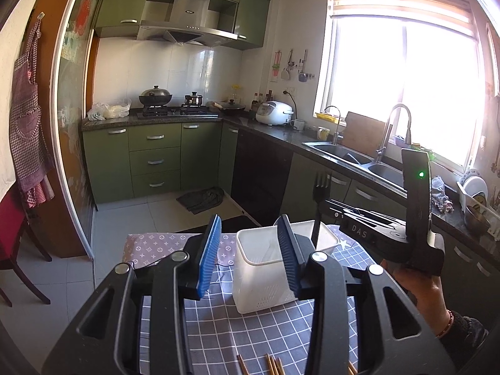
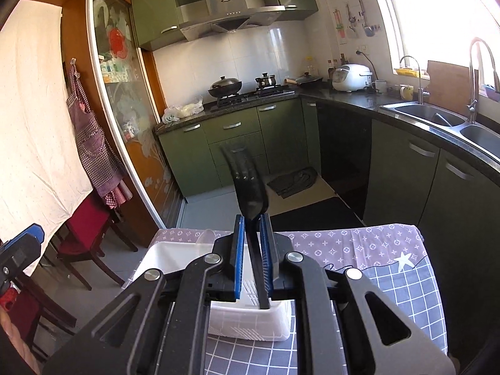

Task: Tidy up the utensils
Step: 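Lower the black fork into the white caddy and open the right tool, then grasp a red-tipped chopstick with the left tool while the right tool nears the chopsticks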

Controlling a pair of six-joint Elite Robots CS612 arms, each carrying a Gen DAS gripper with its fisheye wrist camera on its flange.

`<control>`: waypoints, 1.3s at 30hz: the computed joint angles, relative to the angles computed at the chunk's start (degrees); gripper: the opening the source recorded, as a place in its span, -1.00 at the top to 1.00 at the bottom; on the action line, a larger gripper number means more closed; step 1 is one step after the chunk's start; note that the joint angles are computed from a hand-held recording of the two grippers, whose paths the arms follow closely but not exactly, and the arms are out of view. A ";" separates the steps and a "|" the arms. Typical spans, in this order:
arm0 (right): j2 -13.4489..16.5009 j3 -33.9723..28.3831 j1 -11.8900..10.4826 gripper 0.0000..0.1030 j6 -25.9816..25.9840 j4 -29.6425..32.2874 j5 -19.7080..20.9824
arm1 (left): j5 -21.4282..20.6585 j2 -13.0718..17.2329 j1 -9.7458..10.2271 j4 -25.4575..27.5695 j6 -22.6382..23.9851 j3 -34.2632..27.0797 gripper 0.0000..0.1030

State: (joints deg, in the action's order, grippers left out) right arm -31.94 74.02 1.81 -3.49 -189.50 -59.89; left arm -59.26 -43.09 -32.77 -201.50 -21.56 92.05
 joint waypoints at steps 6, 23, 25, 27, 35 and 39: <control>-2.56 4.36 -1.15 0.70 -0.66 -1.86 2.24 | 0.72 -0.67 -0.64 1.03 0.39 0.97 0.27; -10.47 18.95 -4.64 0.45 -17.84 15.53 -2.32 | -18.80 -0.66 1.91 34.27 -18.26 1.84 0.30; -10.34 19.19 -4.79 0.45 -18.68 17.09 -2.77 | -21.31 0.23 2.16 36.58 -18.68 0.48 0.46; -10.22 19.50 -4.90 0.43 -19.40 17.76 -3.25 | -23.91 1.16 2.33 39.13 -18.83 -1.14 0.58; -10.52 20.04 -4.94 0.34 -20.88 19.25 -3.61 | -24.35 2.89 2.09 45.98 -19.62 -4.58 0.59; -10.39 19.74 -4.82 0.27 -21.03 20.00 -3.57 | -24.48 3.44 2.03 48.49 -19.54 -5.72 0.60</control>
State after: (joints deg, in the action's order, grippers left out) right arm -42.32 93.76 -3.01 -24.52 -169.51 -63.46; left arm -83.74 -39.65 -30.75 -153.01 -41.09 86.33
